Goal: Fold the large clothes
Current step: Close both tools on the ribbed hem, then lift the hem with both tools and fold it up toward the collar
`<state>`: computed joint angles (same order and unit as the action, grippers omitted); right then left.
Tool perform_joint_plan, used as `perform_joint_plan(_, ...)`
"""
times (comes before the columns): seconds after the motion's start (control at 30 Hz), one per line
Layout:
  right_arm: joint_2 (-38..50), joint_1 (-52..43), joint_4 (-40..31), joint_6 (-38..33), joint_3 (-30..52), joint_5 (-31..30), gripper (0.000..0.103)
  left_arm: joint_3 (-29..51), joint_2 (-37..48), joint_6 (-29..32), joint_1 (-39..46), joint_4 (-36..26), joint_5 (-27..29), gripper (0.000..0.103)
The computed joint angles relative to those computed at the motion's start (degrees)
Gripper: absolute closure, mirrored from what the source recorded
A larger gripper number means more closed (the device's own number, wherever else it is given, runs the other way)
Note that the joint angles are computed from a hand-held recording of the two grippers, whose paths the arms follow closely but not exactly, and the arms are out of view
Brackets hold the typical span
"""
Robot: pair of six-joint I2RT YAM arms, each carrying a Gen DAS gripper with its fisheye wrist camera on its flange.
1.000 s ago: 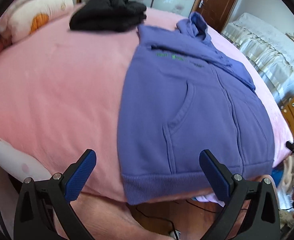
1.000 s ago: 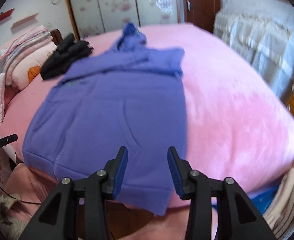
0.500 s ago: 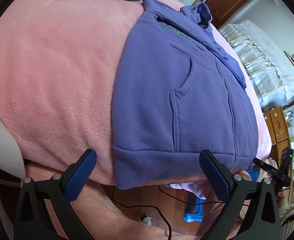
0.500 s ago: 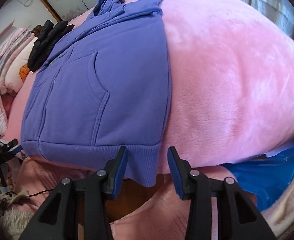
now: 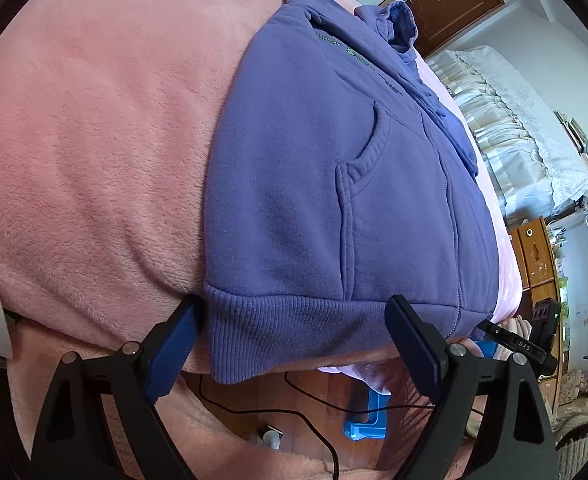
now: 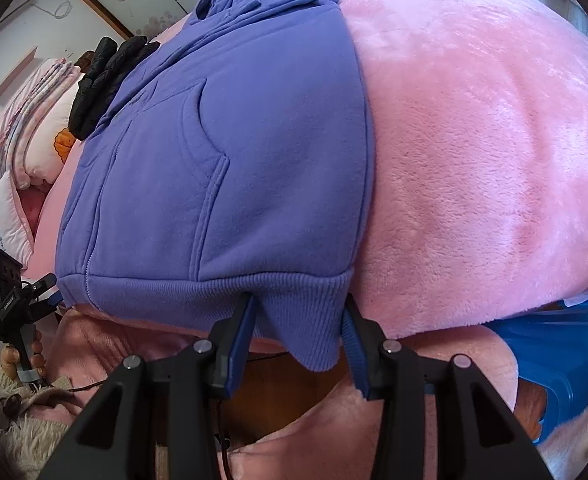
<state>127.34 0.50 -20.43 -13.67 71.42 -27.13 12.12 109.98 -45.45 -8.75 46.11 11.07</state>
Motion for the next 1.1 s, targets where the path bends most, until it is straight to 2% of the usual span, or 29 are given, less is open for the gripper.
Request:
perform_joint_plan(0.03,-0.14,-0.07,0.1,-0.33,-0.13,-0.23,0.06,-0.09,-0.14,-0.11,0.0,0.15,0.12,0.02)
perform_joint_plan(0.07,-0.4,-0.02,0.26,-0.54,-0.42,-0.48,0.061,0.13,-0.21,-0.03,-0.15,-0.07,0.24,0.034)
perform_joint_plan(0.13,-1.12,0.35,0.87,-1.09,-1.14,-0.84,0.063,0.88,-0.3,0.12,-0.75,-1.15,0.22,0.047)
perform_joint_plan(0.27,-1.48,0.95,1.16,-1.48,-1.33,-1.32,0.064,0.48,-0.21,-0.12,-0.76,-0.07,0.29,0.048)
perform_joint_plan(0.3,-1.02,1.02,0.82,-1.29,-0.75,-1.18,0.064,0.3,0.15,-0.12,-0.47,0.5,0.83,0.046)
perform_joint_plan(0.37,-0.26,1.12,0.36,-0.59,0.06,-1.06,0.063,0.1,1.25,-0.09,0.33,1.93,2.39,0.033)
perform_joint_plan(0.5,-0.92,2.11,1.57,-1.0,-0.82,1.03,0.064,1.92,0.97,-0.09,-1.71,-0.76,0.61,0.031)
perform_joint_plan(0.53,-1.47,2.44,2.13,-1.58,-1.49,1.53,0.066,2.23,0.43,0.35,-1.92,-1.85,0.32,0.039)
perform_joint_plan(0.57,-1.83,2.65,2.42,-2.09,-1.85,1.91,0.079,2.23,0.24,0.62,-1.79,-1.88,0.75,0.058)
perform_joint_plan(0.6,-1.85,2.79,2.3,-2.47,-1.71,2.67,0.094,2.2,0.28,0.52,-1.37,-1.56,1.71,0.069)
perform_joint_plan(0.63,-1.92,2.69,1.83,-2.92,-1.46,2.65,0.094,1.96,0.6,0.0,-0.55,-0.89,3.24,0.083)
perform_joint_plan(0.7,-3.18,2.44,2.07,-3.67,-2.24,1.76,0.095,1.08,0.26,-1.34,0.3,0.34,4.84,0.088)
perform_joint_plan(0.9,-10.16,-0.17,2.24,-5.17,-4.48,-6.34,0.095,-0.17,-13.73,-2.65,-1.23,-9.45,3.97,0.091)
perform_joint_plan(1.0,-13.59,-2.08,1.91,-3.11,-3.44,-12.6,0.095,-1.21,-23.17,-4.32,-0.91,-12.41,4.52,0.091)
perform_joint_plan(1.1,-15.81,-2.54,2.32,-0.71,-1.94,-15.69,0.095,0.17,-31.52,-5.14,-0.23,-16.96,4.64,0.091)
